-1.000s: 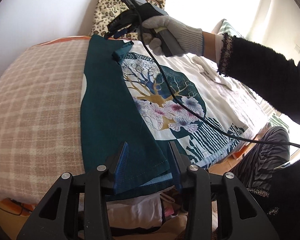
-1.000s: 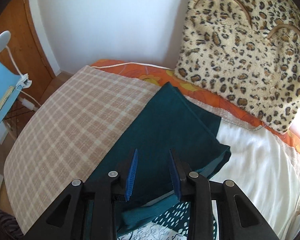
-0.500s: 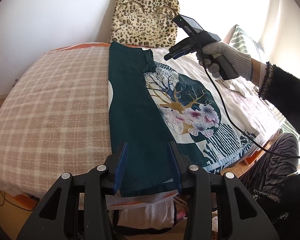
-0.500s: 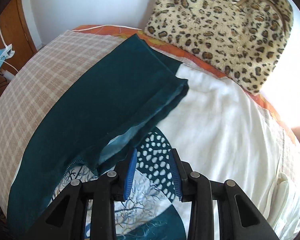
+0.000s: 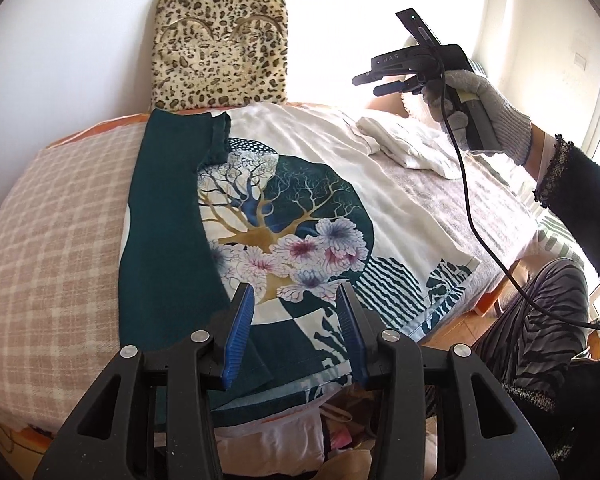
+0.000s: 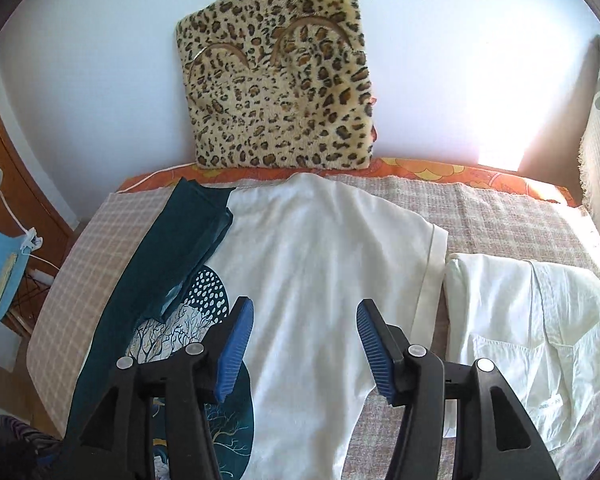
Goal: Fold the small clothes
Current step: 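Move both grippers over to the cream printed side of the shirt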
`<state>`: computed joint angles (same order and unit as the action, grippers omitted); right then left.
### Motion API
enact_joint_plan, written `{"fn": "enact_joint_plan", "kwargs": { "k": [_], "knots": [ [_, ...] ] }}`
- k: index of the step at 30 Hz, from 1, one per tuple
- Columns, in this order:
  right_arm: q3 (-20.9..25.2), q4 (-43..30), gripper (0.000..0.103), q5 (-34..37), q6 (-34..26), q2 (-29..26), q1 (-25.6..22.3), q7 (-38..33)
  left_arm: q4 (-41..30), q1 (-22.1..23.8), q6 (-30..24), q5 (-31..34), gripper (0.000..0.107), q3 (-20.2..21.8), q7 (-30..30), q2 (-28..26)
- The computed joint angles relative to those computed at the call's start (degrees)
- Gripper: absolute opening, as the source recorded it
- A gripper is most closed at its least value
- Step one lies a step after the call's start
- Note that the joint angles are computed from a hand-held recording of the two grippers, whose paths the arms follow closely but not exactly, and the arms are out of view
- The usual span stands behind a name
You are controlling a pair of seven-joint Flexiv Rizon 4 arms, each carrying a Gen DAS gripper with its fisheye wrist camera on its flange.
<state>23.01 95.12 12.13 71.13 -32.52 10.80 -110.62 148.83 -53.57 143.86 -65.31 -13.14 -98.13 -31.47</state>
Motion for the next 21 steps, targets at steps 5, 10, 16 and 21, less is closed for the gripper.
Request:
{"fn": "enact_joint_plan", "kwargs": {
  "k": [5,10,16,21],
  "knots": [
    [3.57,-1.61,0.061,5.38,-2.24,0.36,-6.28,-5.3,-7.2,0.87,-1.74,2.04,0.056,0.44,7.97,-1.99],
    [3.3,-2.78,0.061,9.7,-4.59,0.69,-8.95,-10.15,-16.34,1.64,-6.23,4.93,0.056,1.18,18.2,-5.24],
    [1.0,-5.41,0.061,12.88,-7.73,0.02,-9.81,-13.72,-25.56,3.05,-13.11,11.5,0.056,1.95,22.81,-9.76],
    [-0.57,-10.06,0.061,14.03,-11.76,-2.45,-9.98,-14.48,-32.73,-1.5,-20.08,6.14,0.057,6.42,30.0,-13.18]
  ]
}}
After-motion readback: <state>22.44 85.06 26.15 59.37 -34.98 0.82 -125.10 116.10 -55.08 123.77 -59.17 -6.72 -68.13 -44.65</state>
